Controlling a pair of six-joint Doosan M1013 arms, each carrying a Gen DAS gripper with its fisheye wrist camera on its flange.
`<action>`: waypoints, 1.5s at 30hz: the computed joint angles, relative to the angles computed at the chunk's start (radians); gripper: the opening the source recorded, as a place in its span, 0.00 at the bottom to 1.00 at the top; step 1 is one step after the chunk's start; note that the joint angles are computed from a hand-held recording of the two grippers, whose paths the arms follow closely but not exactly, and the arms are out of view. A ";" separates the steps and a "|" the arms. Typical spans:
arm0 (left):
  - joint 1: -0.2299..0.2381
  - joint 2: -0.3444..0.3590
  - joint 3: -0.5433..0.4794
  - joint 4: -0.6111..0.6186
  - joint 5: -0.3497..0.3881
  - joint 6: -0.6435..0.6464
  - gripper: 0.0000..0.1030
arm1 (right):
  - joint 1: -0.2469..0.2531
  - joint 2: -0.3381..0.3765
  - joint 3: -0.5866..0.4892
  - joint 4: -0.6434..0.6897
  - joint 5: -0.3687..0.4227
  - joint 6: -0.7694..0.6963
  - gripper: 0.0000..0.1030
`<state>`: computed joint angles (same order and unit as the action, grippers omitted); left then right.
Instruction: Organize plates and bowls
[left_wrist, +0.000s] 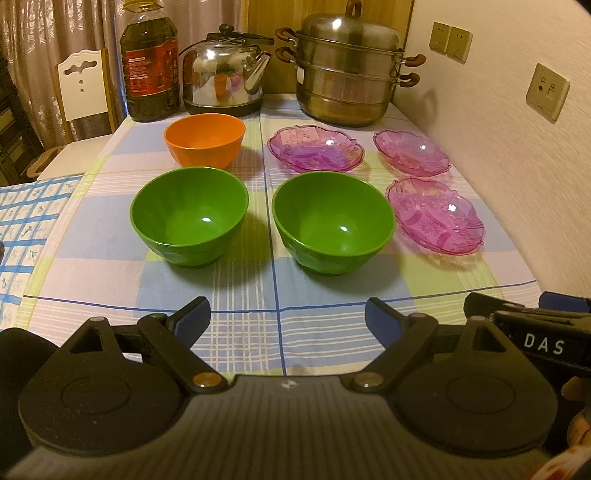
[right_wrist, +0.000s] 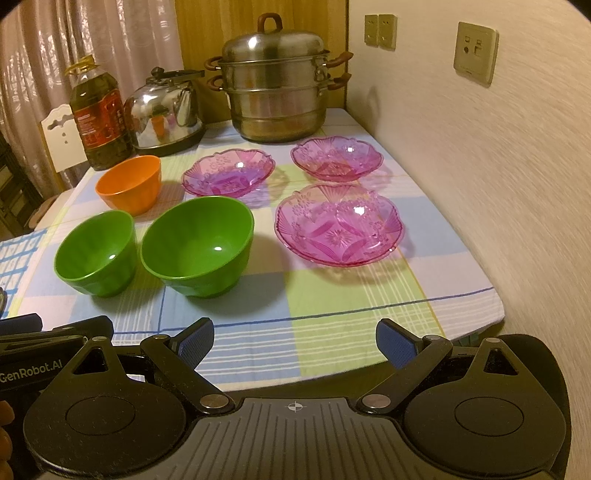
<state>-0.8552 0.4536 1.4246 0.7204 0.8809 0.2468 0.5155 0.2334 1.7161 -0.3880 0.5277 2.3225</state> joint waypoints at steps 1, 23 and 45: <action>-0.001 0.001 -0.001 0.000 -0.001 0.001 0.87 | 0.000 0.000 0.001 0.001 0.000 0.001 0.92; 0.116 0.146 -0.246 -0.160 -0.343 0.418 0.87 | -0.145 0.036 -0.035 -0.142 -0.082 0.200 0.92; 0.201 0.524 -0.832 -0.670 0.103 1.081 0.50 | -0.249 0.221 -0.169 0.285 -0.044 -0.091 0.63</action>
